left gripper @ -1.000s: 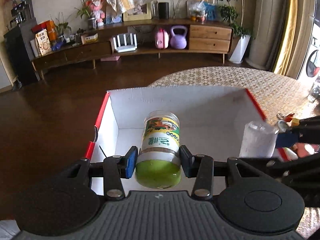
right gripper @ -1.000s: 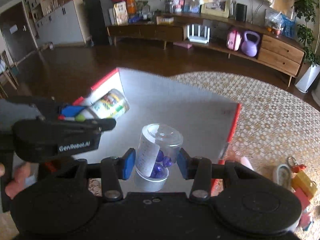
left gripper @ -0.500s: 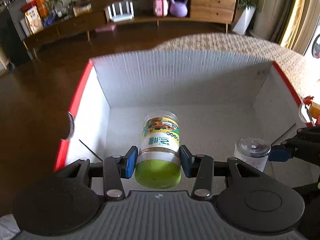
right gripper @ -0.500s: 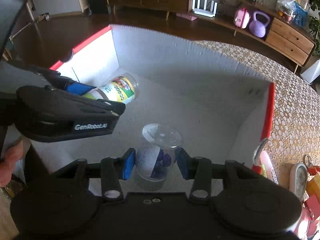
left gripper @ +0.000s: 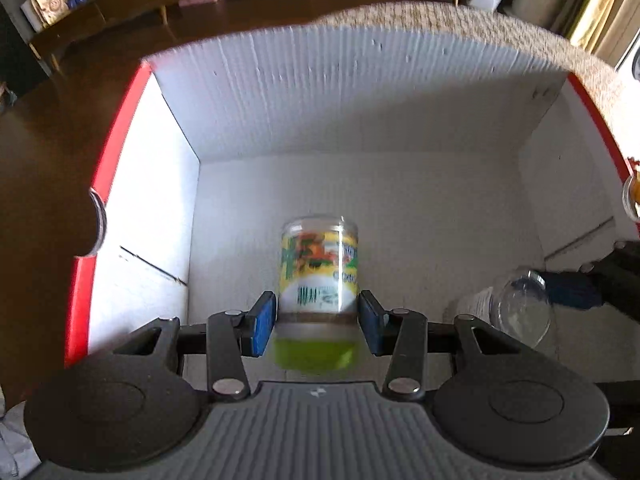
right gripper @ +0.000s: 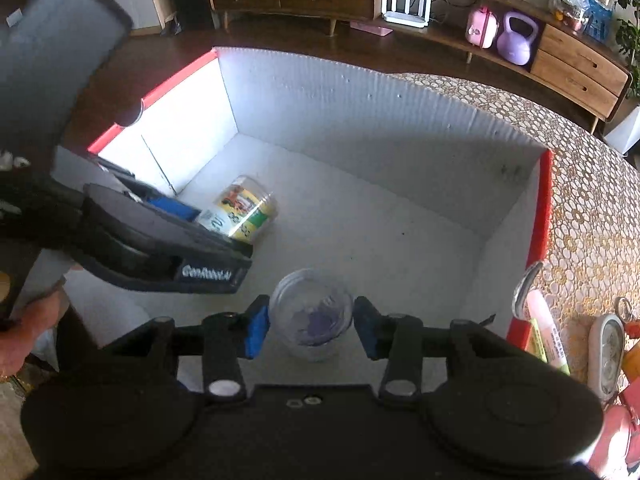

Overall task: Organize rigid objects
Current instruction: 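Carry both items over the red shoebox and open both grippers to drop them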

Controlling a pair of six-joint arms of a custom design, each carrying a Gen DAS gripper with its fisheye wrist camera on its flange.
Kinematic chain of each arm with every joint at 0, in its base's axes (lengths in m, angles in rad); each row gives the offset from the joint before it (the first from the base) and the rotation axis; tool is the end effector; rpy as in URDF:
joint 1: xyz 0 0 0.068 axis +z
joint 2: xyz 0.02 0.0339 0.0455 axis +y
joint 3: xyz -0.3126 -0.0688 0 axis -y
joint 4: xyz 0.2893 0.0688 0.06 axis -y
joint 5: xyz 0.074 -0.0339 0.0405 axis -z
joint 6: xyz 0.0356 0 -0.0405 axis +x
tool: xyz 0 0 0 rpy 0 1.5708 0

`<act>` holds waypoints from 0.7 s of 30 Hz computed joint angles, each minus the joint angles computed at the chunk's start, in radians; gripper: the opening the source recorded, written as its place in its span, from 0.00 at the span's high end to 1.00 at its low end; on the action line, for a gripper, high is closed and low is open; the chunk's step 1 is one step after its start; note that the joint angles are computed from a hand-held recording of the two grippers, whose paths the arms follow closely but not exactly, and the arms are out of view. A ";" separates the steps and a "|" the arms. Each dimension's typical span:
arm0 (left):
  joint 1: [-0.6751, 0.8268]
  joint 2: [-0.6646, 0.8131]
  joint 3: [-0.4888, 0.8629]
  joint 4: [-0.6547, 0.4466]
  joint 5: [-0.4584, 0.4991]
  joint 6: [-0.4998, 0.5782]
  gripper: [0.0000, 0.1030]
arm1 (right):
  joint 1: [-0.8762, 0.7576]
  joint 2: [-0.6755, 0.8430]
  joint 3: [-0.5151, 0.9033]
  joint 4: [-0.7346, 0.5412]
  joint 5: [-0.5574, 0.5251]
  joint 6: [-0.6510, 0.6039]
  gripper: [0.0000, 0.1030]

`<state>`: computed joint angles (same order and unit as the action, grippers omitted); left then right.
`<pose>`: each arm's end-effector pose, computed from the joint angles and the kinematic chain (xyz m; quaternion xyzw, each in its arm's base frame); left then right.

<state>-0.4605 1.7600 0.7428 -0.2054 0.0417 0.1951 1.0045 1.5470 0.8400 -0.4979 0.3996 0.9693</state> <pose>0.2854 -0.1432 0.1030 0.3204 0.9311 -0.0433 0.1689 0.1778 0.2539 0.1840 0.0191 0.9642 0.0412 0.2611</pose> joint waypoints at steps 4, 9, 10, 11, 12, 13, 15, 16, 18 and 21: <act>0.004 0.001 0.013 -0.046 0.008 -0.011 0.54 | 0.013 -0.024 -0.002 -0.012 0.014 0.010 0.52; 0.016 -0.065 -0.029 -0.033 0.028 -0.034 0.40 | 0.042 -0.062 -0.005 -0.039 0.048 0.039 0.51; 0.021 -0.077 -0.036 -0.035 0.036 -0.033 0.40 | 0.049 -0.072 -0.006 -0.046 0.054 0.044 0.50; 0.024 -0.091 -0.045 -0.035 0.040 -0.036 0.40 | 0.054 -0.077 -0.004 -0.052 0.061 0.048 0.48; 0.027 -0.109 -0.057 -0.033 0.044 -0.039 0.40 | 0.061 -0.085 -0.004 -0.060 0.068 0.054 0.47; 0.029 -0.119 -0.056 -0.038 0.044 -0.038 0.40 | 0.066 -0.093 -0.004 -0.067 0.073 0.060 0.46; 0.033 -0.152 -0.080 -0.032 0.045 -0.037 0.40 | 0.082 -0.112 -0.007 -0.080 0.086 0.074 0.46; 0.032 -0.173 -0.094 -0.029 0.042 -0.041 0.40 | 0.090 -0.120 -0.006 -0.088 0.093 0.081 0.46; 0.028 -0.218 -0.095 -0.056 0.040 -0.046 0.40 | 0.109 -0.142 -0.005 -0.106 0.112 0.096 0.45; 0.020 -0.256 -0.092 -0.065 0.046 -0.060 0.40 | 0.141 -0.176 -0.003 -0.132 0.139 0.120 0.43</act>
<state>-0.4408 1.5037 0.6506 -0.2702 0.0875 0.1350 1.1452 1.3708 0.8367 -0.6300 0.5384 1.0896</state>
